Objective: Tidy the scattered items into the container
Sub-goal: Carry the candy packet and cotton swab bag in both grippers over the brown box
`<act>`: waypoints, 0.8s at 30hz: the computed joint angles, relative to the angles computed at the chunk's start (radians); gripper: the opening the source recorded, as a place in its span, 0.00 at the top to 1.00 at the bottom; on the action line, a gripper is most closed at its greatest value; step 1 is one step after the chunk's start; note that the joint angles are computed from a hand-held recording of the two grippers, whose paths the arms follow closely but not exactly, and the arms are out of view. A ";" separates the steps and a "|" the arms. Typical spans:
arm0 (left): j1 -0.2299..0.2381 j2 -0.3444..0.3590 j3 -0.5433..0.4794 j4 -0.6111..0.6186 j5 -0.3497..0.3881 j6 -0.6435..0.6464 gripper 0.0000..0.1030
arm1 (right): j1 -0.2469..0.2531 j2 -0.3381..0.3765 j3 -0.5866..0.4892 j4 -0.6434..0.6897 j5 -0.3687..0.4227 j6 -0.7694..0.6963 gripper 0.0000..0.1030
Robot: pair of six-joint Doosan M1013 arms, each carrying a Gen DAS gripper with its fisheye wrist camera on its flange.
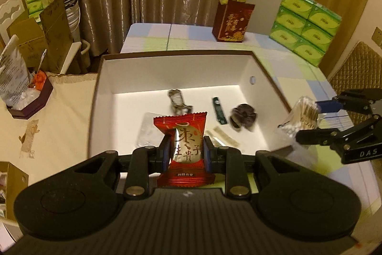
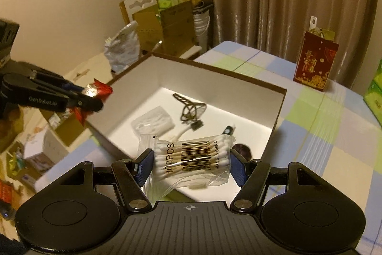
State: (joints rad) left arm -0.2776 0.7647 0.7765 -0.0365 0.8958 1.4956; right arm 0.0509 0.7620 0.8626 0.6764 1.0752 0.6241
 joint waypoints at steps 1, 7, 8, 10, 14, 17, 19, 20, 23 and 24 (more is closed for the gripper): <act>0.004 0.013 -0.020 0.001 0.013 0.012 0.78 | 0.002 0.008 -0.013 -0.014 -0.003 0.006 0.38; 0.026 0.092 -0.143 0.013 0.114 0.044 0.78 | 0.012 0.060 -0.090 -0.098 0.009 0.043 0.38; 0.028 0.104 -0.161 0.012 0.130 0.047 0.78 | 0.014 0.066 -0.098 -0.111 0.012 0.048 0.38; 0.033 0.124 -0.186 0.008 0.154 0.048 0.78 | 0.016 0.081 -0.118 -0.132 0.019 0.057 0.38; 0.041 0.161 -0.237 0.001 0.200 0.050 0.78 | 0.018 0.100 -0.146 -0.150 0.039 0.061 0.38; 0.045 0.191 -0.285 -0.011 0.248 0.072 0.78 | 0.021 0.111 -0.163 -0.167 0.055 0.049 0.38; 0.044 0.212 -0.317 -0.007 0.281 0.083 0.78 | 0.023 0.118 -0.173 -0.178 0.063 0.040 0.38; 0.043 0.223 -0.336 -0.007 0.301 0.088 0.78 | 0.024 0.121 -0.179 -0.184 0.068 0.039 0.38; 0.042 0.255 -0.387 -0.006 0.355 0.097 0.78 | 0.025 0.130 -0.192 -0.194 0.079 0.029 0.38; 0.042 0.264 -0.403 -0.005 0.371 0.097 0.78 | 0.025 0.132 -0.196 -0.196 0.082 0.027 0.38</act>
